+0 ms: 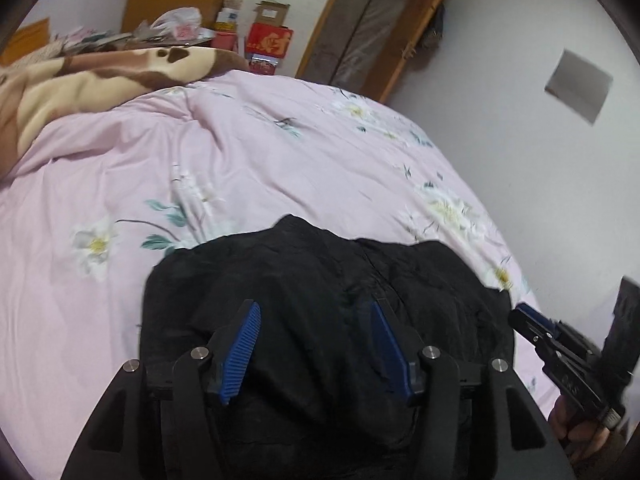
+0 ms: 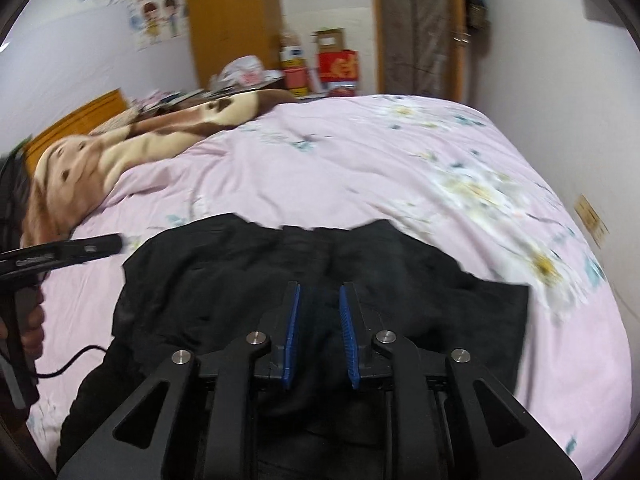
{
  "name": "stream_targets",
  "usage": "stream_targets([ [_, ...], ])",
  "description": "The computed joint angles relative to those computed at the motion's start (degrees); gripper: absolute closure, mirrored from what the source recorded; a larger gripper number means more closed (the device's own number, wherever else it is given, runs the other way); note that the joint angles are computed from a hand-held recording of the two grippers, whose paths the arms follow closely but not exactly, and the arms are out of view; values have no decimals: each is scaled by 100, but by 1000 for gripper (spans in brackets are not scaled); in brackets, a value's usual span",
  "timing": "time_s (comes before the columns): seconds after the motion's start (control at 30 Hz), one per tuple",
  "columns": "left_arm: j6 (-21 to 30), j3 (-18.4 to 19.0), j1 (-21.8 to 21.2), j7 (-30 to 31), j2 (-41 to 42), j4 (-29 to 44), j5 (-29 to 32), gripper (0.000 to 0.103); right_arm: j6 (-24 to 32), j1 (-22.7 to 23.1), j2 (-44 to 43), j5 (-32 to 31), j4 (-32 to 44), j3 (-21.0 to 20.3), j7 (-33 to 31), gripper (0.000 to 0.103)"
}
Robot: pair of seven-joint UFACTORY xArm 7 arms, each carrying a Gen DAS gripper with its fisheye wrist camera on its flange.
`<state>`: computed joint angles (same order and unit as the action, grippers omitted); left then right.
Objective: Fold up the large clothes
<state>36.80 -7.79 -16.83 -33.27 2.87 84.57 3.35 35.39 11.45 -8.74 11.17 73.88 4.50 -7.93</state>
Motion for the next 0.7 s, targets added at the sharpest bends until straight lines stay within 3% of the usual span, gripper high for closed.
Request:
stream_targets([
  [0.1, 243, -56, -87, 34, 339, 265, -76, 46, -64, 79, 201, -59, 32, 97, 9, 56],
  [0.27, 514, 29, -282, 13, 628, 338, 498, 46, -74, 141, 465, -96, -90, 156, 84, 55],
  [0.43, 109, 26, -49, 319, 569, -153, -295, 46, 91, 114, 607, -86, -287, 130, 119, 55],
  [0.57, -150, 40, -62, 396, 532, -453, -222, 45, 71, 100, 659, -146, -486, 144, 170, 55],
  [0.7, -303, 60, -111, 247, 541, -601, -38, 45, -153, 125, 630, -652, -667, 212, 527, 55],
])
